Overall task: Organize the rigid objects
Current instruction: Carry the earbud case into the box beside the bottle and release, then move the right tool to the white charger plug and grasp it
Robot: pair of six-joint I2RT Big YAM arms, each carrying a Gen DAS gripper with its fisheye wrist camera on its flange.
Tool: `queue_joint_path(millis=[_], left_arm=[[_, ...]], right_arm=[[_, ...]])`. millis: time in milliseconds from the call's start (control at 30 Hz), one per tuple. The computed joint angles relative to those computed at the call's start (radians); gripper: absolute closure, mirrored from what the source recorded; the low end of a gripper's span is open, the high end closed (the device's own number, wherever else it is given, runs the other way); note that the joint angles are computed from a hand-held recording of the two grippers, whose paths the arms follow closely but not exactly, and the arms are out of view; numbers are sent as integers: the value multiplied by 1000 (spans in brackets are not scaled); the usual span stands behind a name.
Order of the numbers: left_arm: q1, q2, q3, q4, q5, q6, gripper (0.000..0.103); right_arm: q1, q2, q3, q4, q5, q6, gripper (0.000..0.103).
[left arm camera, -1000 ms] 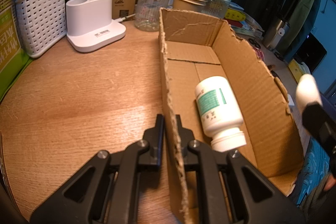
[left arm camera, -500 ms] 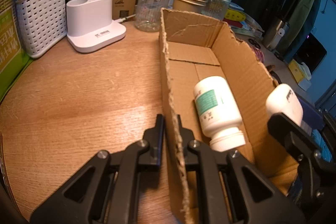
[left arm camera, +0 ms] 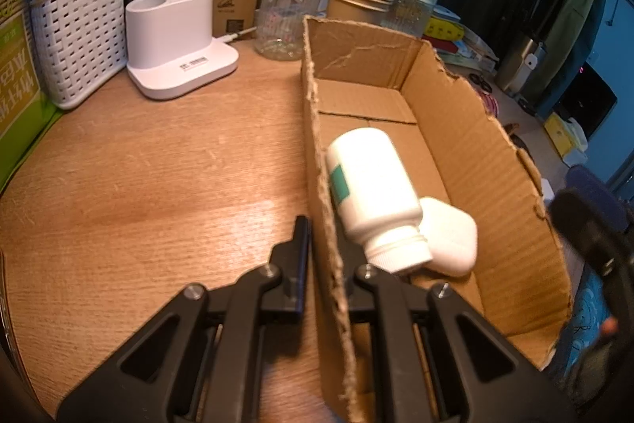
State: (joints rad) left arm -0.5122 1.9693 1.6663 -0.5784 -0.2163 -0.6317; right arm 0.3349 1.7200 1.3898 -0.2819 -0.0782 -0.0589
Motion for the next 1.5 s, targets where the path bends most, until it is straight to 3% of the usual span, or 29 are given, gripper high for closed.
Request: queue_joint_path(millis=[667,1200,1500], left_arm=[[0,0,0,0,0,0,94],[0,0,-1,1,0,1,94],[0,1,0,1,0,1,94]], right_arm=[[-132,-7,-14,20,58,75,38],[-208,87,40,-34,99,94,38],[-221,143,116,-108,93,97,38]])
